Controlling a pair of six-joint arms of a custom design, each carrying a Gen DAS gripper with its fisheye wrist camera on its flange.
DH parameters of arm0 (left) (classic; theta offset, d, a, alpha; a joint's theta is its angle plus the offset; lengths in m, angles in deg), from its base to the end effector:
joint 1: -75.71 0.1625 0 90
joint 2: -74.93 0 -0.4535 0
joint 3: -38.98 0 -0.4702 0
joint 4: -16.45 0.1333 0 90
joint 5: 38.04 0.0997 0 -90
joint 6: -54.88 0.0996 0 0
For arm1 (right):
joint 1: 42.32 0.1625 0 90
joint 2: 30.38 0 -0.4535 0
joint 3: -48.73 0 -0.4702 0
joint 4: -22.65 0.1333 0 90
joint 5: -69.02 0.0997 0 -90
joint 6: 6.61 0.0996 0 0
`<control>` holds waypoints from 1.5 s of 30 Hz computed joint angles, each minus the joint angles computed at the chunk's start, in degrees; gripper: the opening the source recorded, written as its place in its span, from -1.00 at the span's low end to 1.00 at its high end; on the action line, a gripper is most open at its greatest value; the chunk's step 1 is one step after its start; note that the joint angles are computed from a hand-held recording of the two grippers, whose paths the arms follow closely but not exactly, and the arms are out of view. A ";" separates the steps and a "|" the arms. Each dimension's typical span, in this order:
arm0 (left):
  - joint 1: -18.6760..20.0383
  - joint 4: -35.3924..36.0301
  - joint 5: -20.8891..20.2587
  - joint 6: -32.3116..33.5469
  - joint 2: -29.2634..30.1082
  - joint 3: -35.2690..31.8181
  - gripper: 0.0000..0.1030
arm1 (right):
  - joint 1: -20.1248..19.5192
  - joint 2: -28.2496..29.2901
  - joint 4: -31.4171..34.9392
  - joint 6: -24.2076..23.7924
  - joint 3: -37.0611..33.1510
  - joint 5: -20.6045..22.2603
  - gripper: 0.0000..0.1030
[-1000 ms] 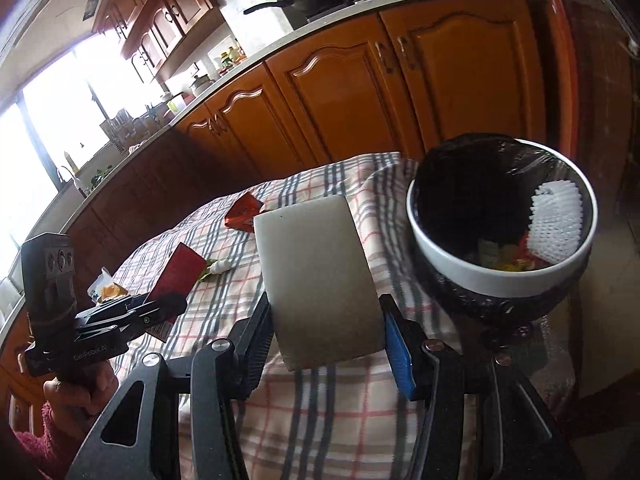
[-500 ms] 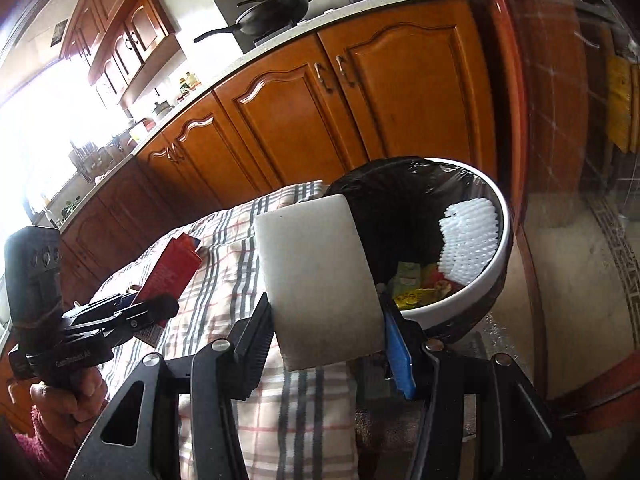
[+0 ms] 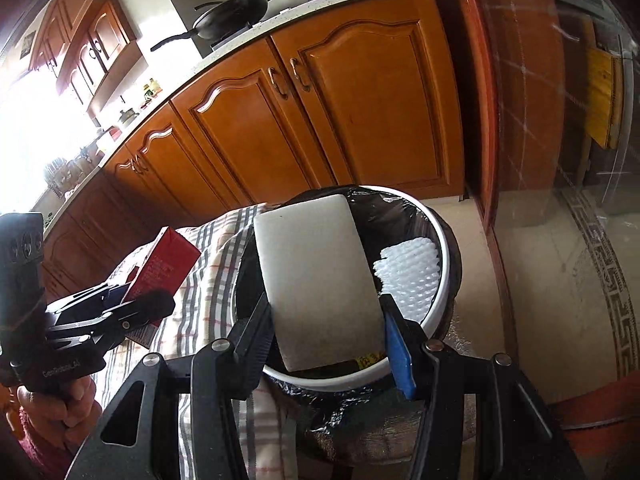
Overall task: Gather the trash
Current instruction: 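Carry the milk carton and foam block over the bin and release both, then withdraw both open grippers from the bin toward the remaining wrappers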
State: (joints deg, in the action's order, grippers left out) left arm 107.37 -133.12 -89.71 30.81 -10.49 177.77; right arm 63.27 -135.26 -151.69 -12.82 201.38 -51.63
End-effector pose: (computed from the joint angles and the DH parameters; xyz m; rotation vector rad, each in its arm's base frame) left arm -0.2588 -0.3888 0.1703 0.7243 2.5166 -0.7062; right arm 0.1684 -0.2963 0.2432 0.2530 -2.5232 0.8883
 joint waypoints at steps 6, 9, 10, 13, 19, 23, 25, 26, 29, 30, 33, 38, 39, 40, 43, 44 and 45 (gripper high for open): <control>1.16 -0.43 -0.09 1.14 4.61 -2.79 -0.11 | -1.15 1.76 0.61 -1.19 -1.55 -0.85 0.01; 1.48 -0.48 -0.14 1.66 5.97 -3.65 -0.11 | -1.80 2.26 1.12 -1.54 -2.06 -1.05 0.01; 1.61 -0.57 -0.19 1.71 6.41 -3.87 -0.11 | -2.01 2.33 1.21 -1.63 -2.11 -0.97 0.01; 1.93 -0.67 -0.27 1.74 7.51 -4.46 -0.11 | -2.80 2.56 1.32 -1.97 -2.28 -0.68 0.01; 2.72 -0.09 -0.87 1.37 8.54 -5.42 -0.11 | -3.68 3.10 0.75 -2.53 -2.61 -0.48 0.02; 2.92 0.81 -1.20 0.93 8.87 -6.04 -0.06 | -4.22 3.44 1.09 -2.28 -3.12 -0.27 0.09; 2.63 0.26 -0.94 1.01 8.52 -5.64 -0.03 | -4.61 3.18 1.30 -1.81 -3.23 0.14 0.13; 2.46 0.06 -0.74 0.89 8.18 -5.31 -0.02 | -4.65 2.98 1.17 -1.69 -3.15 0.25 0.13; 1.90 -0.69 -0.51 0.08 6.37 -3.70 -0.01 | -4.71 2.26 0.31 -1.49 -2.59 0.95 0.19; 1.70 -0.71 -0.41 -0.49 5.56 -3.06 0.00 | -4.64 2.05 0.02 -1.25 -2.39 1.03 0.19; 1.01 -0.71 -0.40 -2.75 2.11 -0.48 0.00 | -4.39 1.13 -1.05 -1.01 -1.41 2.14 0.19; -1.12 1.19 0.87 -9.04 -6.79 5.43 0.04 | -3.36 0.31 -3.85 -0.23 0.92 4.11 0.19; -1.81 2.38 1.58 -10.72 -9.11 6.73 0.05 | -2.99 0.43 -4.54 0.06 1.42 4.45 0.19; -2.56 4.09 2.32 -12.68 -11.73 8.04 0.05 | -2.59 0.62 -5.15 0.43 1.90 4.84 0.19; -5.13 11.73 4.13 -19.13 -20.99 11.65 0.05 | -1.33 1.86 -6.72 1.43 2.96 6.11 0.19; -6.22 15.69 4.94 -21.91 -24.68 12.67 0.05 | -0.83 2.35 -7.10 1.93 3.35 6.62 0.19; -7.34 20.02 5.66 -24.81 -28.75 13.69 0.05 | -0.30 3.09 -7.64 2.47 3.66 7.04 0.19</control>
State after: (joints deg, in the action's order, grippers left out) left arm 100.03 -113.10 -84.04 6.00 -39.24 191.46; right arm 62.97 -132.17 -159.34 -10.34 205.04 -44.59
